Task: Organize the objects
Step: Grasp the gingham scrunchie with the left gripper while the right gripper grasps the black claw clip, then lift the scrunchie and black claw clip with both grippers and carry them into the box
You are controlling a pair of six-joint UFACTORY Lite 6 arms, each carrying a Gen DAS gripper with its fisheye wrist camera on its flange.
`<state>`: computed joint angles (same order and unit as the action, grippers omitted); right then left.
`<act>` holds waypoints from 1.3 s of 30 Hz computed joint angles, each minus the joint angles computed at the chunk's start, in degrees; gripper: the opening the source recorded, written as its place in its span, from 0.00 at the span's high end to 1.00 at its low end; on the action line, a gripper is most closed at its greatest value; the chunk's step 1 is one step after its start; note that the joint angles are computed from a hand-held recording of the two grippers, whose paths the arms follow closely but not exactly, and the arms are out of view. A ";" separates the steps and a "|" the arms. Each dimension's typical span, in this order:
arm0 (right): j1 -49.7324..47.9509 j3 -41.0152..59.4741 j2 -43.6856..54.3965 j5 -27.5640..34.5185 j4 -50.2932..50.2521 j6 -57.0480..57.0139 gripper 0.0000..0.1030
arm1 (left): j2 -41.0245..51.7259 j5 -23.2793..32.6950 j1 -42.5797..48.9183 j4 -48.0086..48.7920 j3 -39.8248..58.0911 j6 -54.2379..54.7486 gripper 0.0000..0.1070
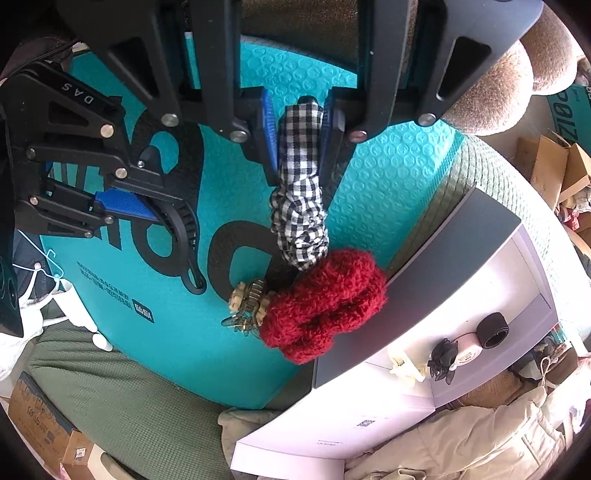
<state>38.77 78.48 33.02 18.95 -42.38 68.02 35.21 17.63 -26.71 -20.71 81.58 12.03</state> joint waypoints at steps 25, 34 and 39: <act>6.25 24.00 9.47 7.53 19.14 -26.16 0.82 | -24.63 1.67 8.03 13.44 -19.41 -10.77 0.83; 8.27 41.66 18.82 14.13 23.85 -34.15 0.82 | -30.25 3.73 15.45 11.60 -22.89 -6.71 0.83; 8.35 53.92 25.16 18.82 26.40 -38.76 0.82 | -30.44 5.18 18.78 10.26 -21.37 -3.85 0.83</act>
